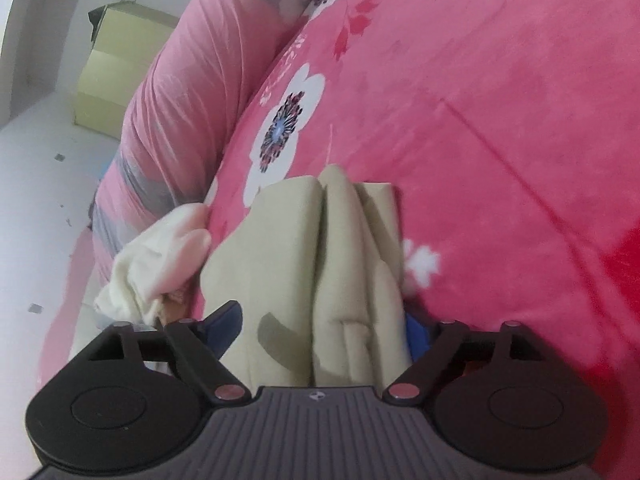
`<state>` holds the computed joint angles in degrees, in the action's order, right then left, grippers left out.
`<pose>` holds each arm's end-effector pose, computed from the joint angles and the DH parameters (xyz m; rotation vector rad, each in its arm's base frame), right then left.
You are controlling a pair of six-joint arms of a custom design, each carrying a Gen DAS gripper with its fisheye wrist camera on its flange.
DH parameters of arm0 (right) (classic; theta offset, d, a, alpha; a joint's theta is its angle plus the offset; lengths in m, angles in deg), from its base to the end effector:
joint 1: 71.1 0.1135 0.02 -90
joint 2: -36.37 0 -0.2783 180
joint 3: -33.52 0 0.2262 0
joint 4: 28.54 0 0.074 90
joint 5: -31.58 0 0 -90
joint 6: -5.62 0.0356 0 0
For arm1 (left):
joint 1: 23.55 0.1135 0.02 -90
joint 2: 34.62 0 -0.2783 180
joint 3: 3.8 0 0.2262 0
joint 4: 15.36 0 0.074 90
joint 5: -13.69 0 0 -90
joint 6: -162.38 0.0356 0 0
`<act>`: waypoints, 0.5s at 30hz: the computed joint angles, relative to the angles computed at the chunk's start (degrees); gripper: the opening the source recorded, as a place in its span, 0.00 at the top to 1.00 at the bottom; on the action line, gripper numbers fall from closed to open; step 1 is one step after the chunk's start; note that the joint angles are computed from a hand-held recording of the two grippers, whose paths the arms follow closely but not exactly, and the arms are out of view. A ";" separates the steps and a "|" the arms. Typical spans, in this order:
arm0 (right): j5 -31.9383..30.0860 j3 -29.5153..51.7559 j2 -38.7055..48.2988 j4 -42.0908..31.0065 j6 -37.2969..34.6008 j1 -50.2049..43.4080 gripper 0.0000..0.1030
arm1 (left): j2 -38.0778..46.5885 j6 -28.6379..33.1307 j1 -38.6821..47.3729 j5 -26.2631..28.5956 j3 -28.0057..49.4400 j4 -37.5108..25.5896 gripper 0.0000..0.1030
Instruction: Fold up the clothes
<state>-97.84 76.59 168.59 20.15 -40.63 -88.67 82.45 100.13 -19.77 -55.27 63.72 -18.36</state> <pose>0.2810 -0.0653 0.0276 0.8283 2.1274 1.0214 0.3587 0.0109 0.1041 0.6491 2.3270 -0.2088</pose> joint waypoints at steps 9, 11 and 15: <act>-7.18 -3.88 3.64 9.17 -0.66 -1.64 0.11 | 4.87 4.49 7.06 17.02 10.24 -17.09 0.13; -9.99 -5.10 3.83 9.89 -2.67 -2.28 0.11 | 7.88 7.02 8.59 20.12 15.10 -24.87 0.13; -12.79 -4.89 2.74 6.49 -8.41 -2.40 0.10 | 15.02 12.13 9.96 25.93 25.47 -41.15 0.13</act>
<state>-110.63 71.70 171.33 26.64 -49.04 -91.07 97.47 112.26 -9.80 -29.34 89.19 -59.51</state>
